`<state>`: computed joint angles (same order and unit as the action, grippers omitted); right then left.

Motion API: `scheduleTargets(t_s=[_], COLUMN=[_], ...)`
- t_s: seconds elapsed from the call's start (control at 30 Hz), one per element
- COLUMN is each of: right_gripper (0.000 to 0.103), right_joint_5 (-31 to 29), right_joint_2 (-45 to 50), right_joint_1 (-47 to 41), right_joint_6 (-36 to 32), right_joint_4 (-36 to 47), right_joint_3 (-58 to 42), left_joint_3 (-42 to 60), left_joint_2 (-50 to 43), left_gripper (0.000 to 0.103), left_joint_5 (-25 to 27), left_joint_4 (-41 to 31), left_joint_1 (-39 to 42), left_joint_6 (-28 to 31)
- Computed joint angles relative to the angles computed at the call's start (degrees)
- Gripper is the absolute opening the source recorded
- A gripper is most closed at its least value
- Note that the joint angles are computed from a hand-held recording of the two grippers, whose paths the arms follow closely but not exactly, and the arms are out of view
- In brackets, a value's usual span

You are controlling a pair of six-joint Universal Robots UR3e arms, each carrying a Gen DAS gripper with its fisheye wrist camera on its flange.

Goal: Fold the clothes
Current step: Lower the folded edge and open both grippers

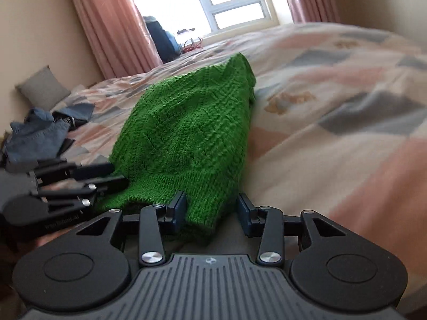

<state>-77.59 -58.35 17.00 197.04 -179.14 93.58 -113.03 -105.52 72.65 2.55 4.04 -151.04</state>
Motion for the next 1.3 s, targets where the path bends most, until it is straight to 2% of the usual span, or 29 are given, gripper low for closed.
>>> scheduleTargets(t_s=[0.1,0.27,0.4,0.47,0.57,0.77,0.9,1.1,1.2,1.3], right_gripper=[0.041,0.041,0.041,0.041,0.041,0.041,0.042,0.042,0.044,0.044], right_joint_5=[-1.9,-4.5,-9.1,-13.3,-14.7,-13.1,-13.8,-13.4,-13.0,-11.8], right_joint_2=[-2.7,-2.7,2.3,5.0,5.3,2.3,2.9,1.8,0.3,-1.9], right_joint_1=[1.0,3.4,6.9,8.9,9.8,9.0,9.3,9.2,9.4,9.0], right_joint_6=[-1.4,-2.2,-4.0,-4.5,-5.2,-3.3,-2.3,0.1,2.3,4.8], right_joint_4=[3.9,0.9,5.2,5.0,2.8,5.7,5.0,4.9,5.1,2.8], right_joint_3=[-2.0,-5.3,-10.7,-10.8,-8.3,-7.4,-6.4,-4.5,-3.1,-0.4], left_joint_3=[-2.6,-4.8,-6.3,-8.1,-9.7,-9.0,-4.1,-2.9,-3.1,-5.2], left_joint_2=[3.4,6.8,3.9,3.2,4.0,8.7,5.9,7.1,9.5,14.0], left_gripper=[0.028,0.028,0.029,0.03,0.031,0.031,0.034,0.035,0.034,0.032], left_joint_5=[-2.2,-7.6,-3.7,-3.6,-3.6,-4.5,3.0,6.8,6.5,2.1], left_joint_4=[0.8,0.5,0.7,1.8,2.0,-3.1,-8.1,-11.7,-14.1,-14.6], left_joint_1=[1.8,2.5,0.3,1.2,2.0,2.9,-1.2,-3.1,-2.7,0.3], left_joint_6=[-0.5,1.4,3.3,2.3,2.2,-0.7,-2.4,-4.2,-4.9,-4.6])
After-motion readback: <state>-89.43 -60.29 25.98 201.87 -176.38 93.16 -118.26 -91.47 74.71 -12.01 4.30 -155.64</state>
